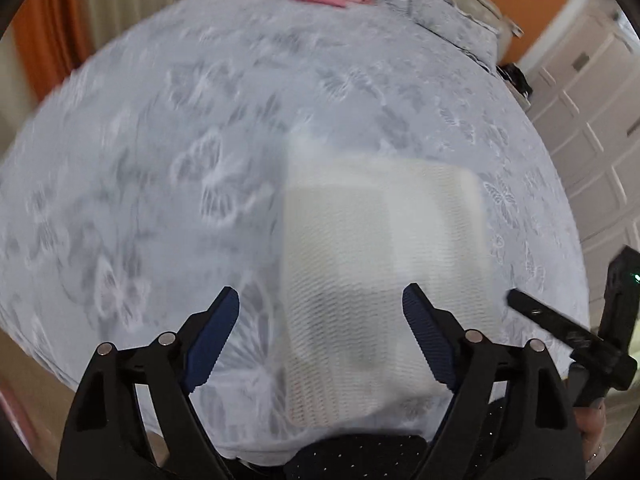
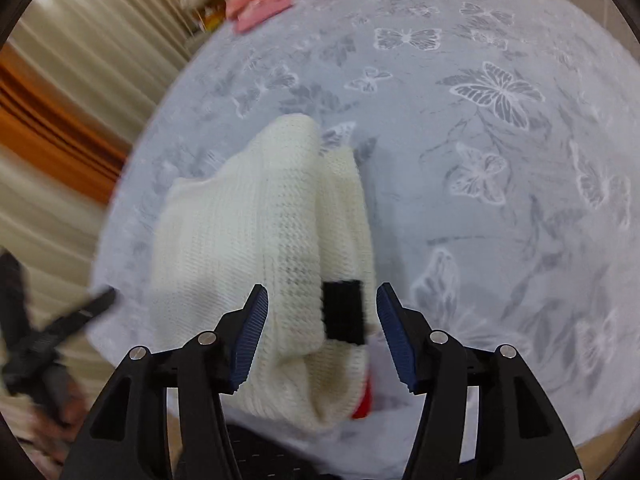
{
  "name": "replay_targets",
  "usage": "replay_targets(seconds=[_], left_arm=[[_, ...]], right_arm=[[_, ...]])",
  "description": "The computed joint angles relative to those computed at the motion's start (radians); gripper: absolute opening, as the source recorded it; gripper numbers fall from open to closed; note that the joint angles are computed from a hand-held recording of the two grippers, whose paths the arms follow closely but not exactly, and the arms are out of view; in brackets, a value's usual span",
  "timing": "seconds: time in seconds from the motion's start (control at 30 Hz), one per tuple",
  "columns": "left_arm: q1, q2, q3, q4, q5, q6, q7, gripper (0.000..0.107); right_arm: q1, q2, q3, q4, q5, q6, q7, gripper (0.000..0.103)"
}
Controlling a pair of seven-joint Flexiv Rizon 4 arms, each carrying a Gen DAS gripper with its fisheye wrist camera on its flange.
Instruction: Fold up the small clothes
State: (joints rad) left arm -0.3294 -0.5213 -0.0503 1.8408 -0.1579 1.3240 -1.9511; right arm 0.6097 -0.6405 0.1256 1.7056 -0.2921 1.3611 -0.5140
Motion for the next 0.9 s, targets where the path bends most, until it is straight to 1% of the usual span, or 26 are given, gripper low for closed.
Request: replay_targets(seconds=[0.03,0.07,0.1,0.13,0.17,0.2,0.23,0.27,0.33,0.37,0.4,0.43,0.47,0.5,0.53,0.57,0.6,0.63,0.67,0.7,0.73,0.77,0.8,0.83,0.87,0.9], left_arm=[[0.007,0.004,-0.007,0.021,-0.009,0.028,-0.004,0.082],[0.006,0.005,-0.002,0.033,-0.011,0.043,-0.015,0.085],[0.007,0.003,-0.001,0.034,-0.013,0.044,-0.019,0.086],[0.011,-0.003,-0.005,0.031,-0.018,0.041,-0.017,0.087],[0.016,-0.018,-0.009,0.017,-0.024,0.03,-0.014,0.088],[0.027,-0.028,-0.024,0.013,-0.037,0.029,-0.007,0.089],[0.054,-0.045,-0.059,0.015,-0.062,0.045,0.013,0.091],[0.064,-0.062,-0.074,0.012,-0.081,0.049,0.017,0.091],[0.104,-0.097,-0.127,0.009,-0.131,0.053,0.041,0.091],[0.147,-0.122,-0.186,0.017,-0.17,0.073,0.075,0.088],[0.19,-0.145,-0.239,0.016,-0.167,0.077,0.087,0.08],[0.224,-0.161,-0.298,0.028,-0.229,0.103,0.165,0.056],[0.239,-0.164,-0.325,0.029,-0.249,0.104,0.193,0.054],[0.236,-0.151,-0.319,0.026,-0.217,0.105,0.175,0.051],[0.218,-0.137,-0.305,0.025,-0.235,0.108,0.211,0.047],[0.202,-0.128,-0.287,0.018,-0.226,0.106,0.225,0.047],[0.164,-0.12,-0.24,0.002,-0.208,0.094,0.221,0.047],[0.114,-0.117,-0.176,-0.02,-0.185,0.075,0.203,0.047],[0.061,-0.125,-0.104,-0.056,-0.148,0.04,0.172,0.046],[0.031,-0.138,-0.065,-0.083,-0.132,0.011,0.158,0.047],[0.014,-0.157,-0.043,-0.111,-0.117,-0.025,0.143,0.053],[0.011,-0.168,-0.038,-0.123,-0.11,-0.038,0.136,0.059],[0.005,-0.171,-0.031,-0.128,-0.103,-0.046,0.123,0.06],[0.007,-0.164,-0.032,-0.118,-0.1,-0.038,0.114,0.062],[0.012,-0.153,-0.038,-0.105,-0.1,-0.028,0.11,0.069],[0.023,-0.142,-0.051,-0.086,-0.104,-0.012,0.111,0.075]], right_arm=[[0.014,0.009,-0.021,0.004,-0.019,0.008,0.002,0.058],[0.006,0.003,-0.01,-0.02,-0.026,-0.014,-0.021,0.066],[-0.004,-0.005,0.004,-0.043,-0.027,-0.032,-0.041,0.071],[-0.013,-0.026,0.016,-0.083,-0.026,-0.055,-0.064,0.08],[-0.027,-0.055,0.035,-0.132,-0.02,-0.076,-0.094,0.086],[-0.044,-0.083,0.062,-0.174,-0.005,-0.095,-0.128,0.086],[-0.068,-0.13,0.1,-0.241,0.019,-0.133,-0.174,0.086],[-0.079,-0.16,0.12,-0.285,0.044,-0.174,-0.201,0.086],[-0.105,-0.238,0.165,-0.4,0.111,-0.3,-0.237,0.086],[-0.127,-0.276,0.202,-0.435,0.166,-0.322,-0.255,0.07],[-0.142,-0.296,0.23,-0.444,0.21,-0.309,-0.279,0.054],[-0.137,-0.293,0.225,-0.431,0.227,-0.283,-0.289,0.037],[-0.119,-0.27,0.202,-0.401,0.23,-0.24,-0.293,0.031],[-0.099,-0.243,0.176,-0.372,0.228,-0.213,-0.295,0.029],[-0.081,-0.212,0.151,-0.337,0.224,-0.178,-0.291,0.029],[-0.063,-0.176,0.127,-0.29,0.224,-0.126,-0.276,0.028],[-0.051,-0.153,0.111,-0.253,0.225,-0.081,-0.26,0.028],[-0.036,-0.138,0.088,-0.226,0.218,-0.054,-0.238,0.028],[-0.035,-0.141,0.084,-0.221,0.21,-0.058,-0.229,0.028],[-0.047,-0.159,0.099,-0.238,0.207,-0.092,-0.23,0.029],[-0.063,-0.182,0.119,-0.264,0.21,-0.143,-0.237,0.032],[-0.09,-0.211,0.156,-0.29,0.207,-0.198,-0.235,0.038],[-0.094,-0.217,0.16,-0.296,0.244,-0.188,-0.25,0.038],[-0.097,-0.212,0.161,-0.286,0.26,-0.161,-0.245,0.041],[-0.096,-0.198,0.157,-0.266,0.275,-0.123,-0.233,0.052],[-0.092,-0.191,0.149,-0.256,0.278,-0.1,-0.224,0.061]])
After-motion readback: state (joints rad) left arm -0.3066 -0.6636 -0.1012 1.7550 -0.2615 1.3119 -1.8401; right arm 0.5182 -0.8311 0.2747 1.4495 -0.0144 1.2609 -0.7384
